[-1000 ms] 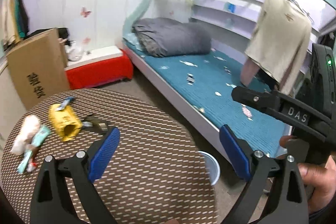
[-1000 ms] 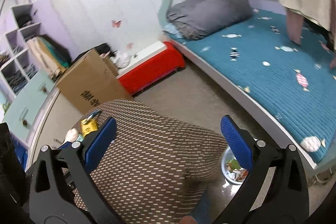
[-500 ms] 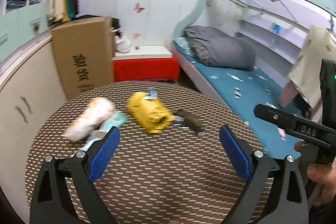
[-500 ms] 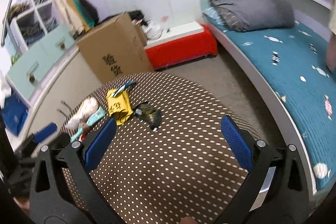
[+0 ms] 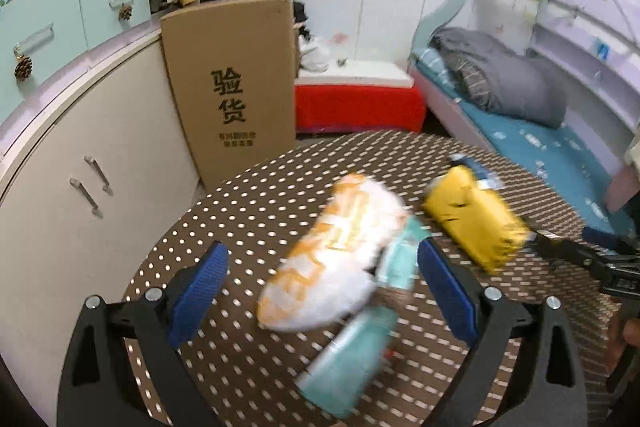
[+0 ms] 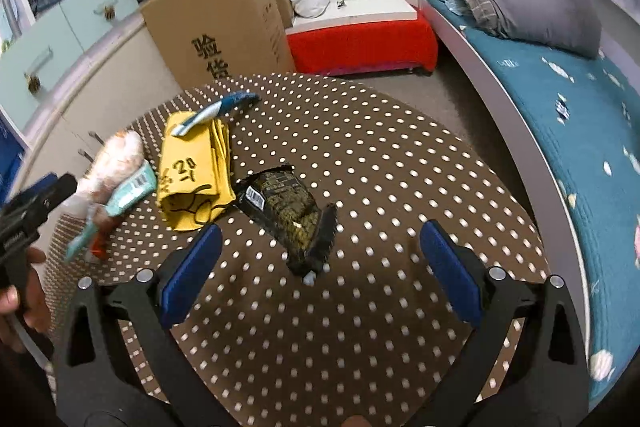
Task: Collect trash
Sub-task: 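Grasp the white-orange plastic bag with the left tool while the right tool grasps the dark snack packet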
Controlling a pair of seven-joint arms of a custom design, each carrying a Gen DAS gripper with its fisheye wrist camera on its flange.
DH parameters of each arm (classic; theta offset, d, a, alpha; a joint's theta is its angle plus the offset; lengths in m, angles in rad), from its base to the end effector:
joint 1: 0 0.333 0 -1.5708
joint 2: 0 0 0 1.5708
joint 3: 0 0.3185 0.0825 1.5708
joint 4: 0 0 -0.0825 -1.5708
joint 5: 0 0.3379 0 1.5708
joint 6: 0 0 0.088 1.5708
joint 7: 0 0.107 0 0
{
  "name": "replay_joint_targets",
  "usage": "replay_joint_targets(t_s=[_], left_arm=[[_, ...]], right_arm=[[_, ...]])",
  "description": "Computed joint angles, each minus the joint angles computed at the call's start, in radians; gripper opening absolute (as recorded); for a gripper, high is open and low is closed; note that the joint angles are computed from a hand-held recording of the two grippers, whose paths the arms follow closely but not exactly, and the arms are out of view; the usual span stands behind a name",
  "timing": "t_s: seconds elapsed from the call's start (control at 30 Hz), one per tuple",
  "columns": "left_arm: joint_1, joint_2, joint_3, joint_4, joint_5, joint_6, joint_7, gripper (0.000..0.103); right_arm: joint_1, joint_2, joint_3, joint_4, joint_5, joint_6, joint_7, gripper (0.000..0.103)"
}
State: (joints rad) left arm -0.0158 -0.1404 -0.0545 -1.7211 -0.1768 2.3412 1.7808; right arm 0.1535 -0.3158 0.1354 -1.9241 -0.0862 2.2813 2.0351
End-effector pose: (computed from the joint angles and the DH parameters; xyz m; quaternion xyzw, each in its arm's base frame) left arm 0.5118 -0.0415 0.7223 -0.5824 0.7198 -0.3015 0.2279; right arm 0.4350 0.1401 0.7009 -0.6205 0.7097 -0.1863 0.2767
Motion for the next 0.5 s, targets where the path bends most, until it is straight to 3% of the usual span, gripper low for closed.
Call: replay_joint_targets(t_s=[0.2, 0.27, 0.3, 0.4, 0.5], left_arm=[[0.016, 0.095, -0.006, 0.088, -0.015, -0.059, 0.048, 0.092], [0.026, 0.118, -0.009, 0.119, -0.049, -0.093, 0.075, 0.071], [0.03, 0.127, -0.013, 0.135, -0.064, -0.116, 0.082, 0.053], [0.037, 0.123, -0.025, 0.126, -0.086, -0.116, 0.105, 0.048], [0.039, 0.102, -0.027, 0.107, -0.092, -0.101, 0.093, 0.046]], right_arm=[[0.006, 0.07, 0.006, 0.043, -0.066, -0.004, -0.028, 0.075], [0.016, 0.078, 0.006, 0.046, -0.082, 0.004, -0.037, 0.061], [0.025, 0.073, 0.001, 0.041, -0.07, 0.013, -0.05, 0.04], [0.035, 0.055, -0.003, 0.02, -0.054, 0.021, -0.057, 0.027], [0.032, 0.016, -0.008, -0.02, -0.017, 0.033, -0.037, 0.026]])
